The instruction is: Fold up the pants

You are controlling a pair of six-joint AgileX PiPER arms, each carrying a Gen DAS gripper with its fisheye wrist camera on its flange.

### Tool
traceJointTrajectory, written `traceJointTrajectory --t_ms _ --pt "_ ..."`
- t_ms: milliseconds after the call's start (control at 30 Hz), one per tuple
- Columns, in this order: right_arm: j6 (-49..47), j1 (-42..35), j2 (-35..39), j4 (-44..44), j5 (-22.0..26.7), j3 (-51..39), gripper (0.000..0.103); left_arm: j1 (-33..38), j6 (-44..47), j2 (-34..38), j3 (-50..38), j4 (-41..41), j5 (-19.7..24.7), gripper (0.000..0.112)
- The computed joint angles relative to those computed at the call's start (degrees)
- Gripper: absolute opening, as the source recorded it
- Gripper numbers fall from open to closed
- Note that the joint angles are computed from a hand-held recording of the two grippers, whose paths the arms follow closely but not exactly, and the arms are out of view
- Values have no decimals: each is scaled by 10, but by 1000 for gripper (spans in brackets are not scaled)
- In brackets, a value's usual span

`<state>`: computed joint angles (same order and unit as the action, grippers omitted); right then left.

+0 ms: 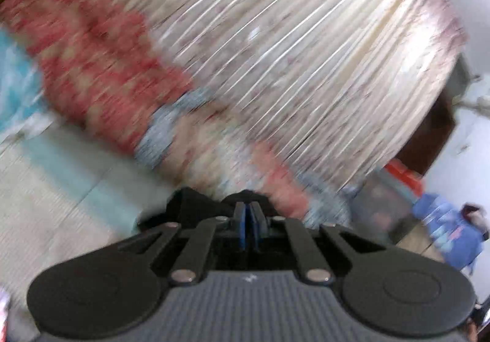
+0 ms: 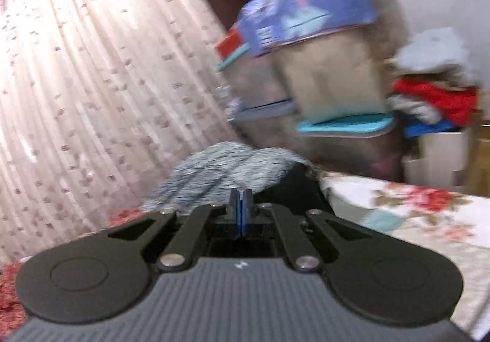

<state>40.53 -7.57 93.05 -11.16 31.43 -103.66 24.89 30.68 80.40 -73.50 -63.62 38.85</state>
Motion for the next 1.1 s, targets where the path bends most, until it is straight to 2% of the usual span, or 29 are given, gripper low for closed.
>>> traceJointTrajectory --t_ms 100,167,233,333,400,433,467,500,567,633,700,733,800,900,933,1000,1033,1067,1100 --pt "-54 -48 -63 41 -11 124 3 45 6 -41 128 24 31 4" --pt "-75 -72 -77 68 -2 178 3 73 7 -66 215 35 43 4" --pt "-46 -82 -98 45 -1 250 3 106 18 -78 287 32 68 4" --pt "30 -99 -126 -8 2 363 3 112 10 -111 371 64 55 2" --pt "81 -100 -117 -53 23 397 4 111 -8 -122 386 105 40 2" --pt "90 -96 -122 -63 27 418 9 110 -24 -133 390 130 36 3" --pt "78 -102 -117 -49 36 418 13 127 -20 -143 389 135 51 3" --pt "53 -116 -115 -14 47 415 30 157 -13 -153 379 133 81 3" --pt "71 -126 -135 -9 39 436 49 171 -38 -173 349 138 97 3" --pt "170 -104 -176 -95 35 471 49 170 -52 -170 312 151 93 3" --pt "237 -62 -183 -194 45 460 47 150 -56 -143 271 154 80 3" --pt "238 -44 -183 -217 37 453 46 127 -64 -120 242 157 66 3" --pt "169 -17 -160 -198 13 407 46 61 -85 -75 192 161 29 3" --pt "-2 31 -82 -74 -7 294 46 -22 -45 -2 134 113 -18 8" --pt "-60 49 -53 -27 0 254 46 -58 -37 33 112 100 -43 8" --pt "-174 87 33 78 24 140 46 -104 -15 98 81 68 -74 8" --pt "-232 98 71 129 55 82 46 -126 -22 132 62 64 -87 8" --pt "-288 108 117 178 79 25 46 -148 -31 163 45 67 -104 8" --pt "-341 120 170 228 81 -32 46 -168 -46 185 34 86 -126 8"
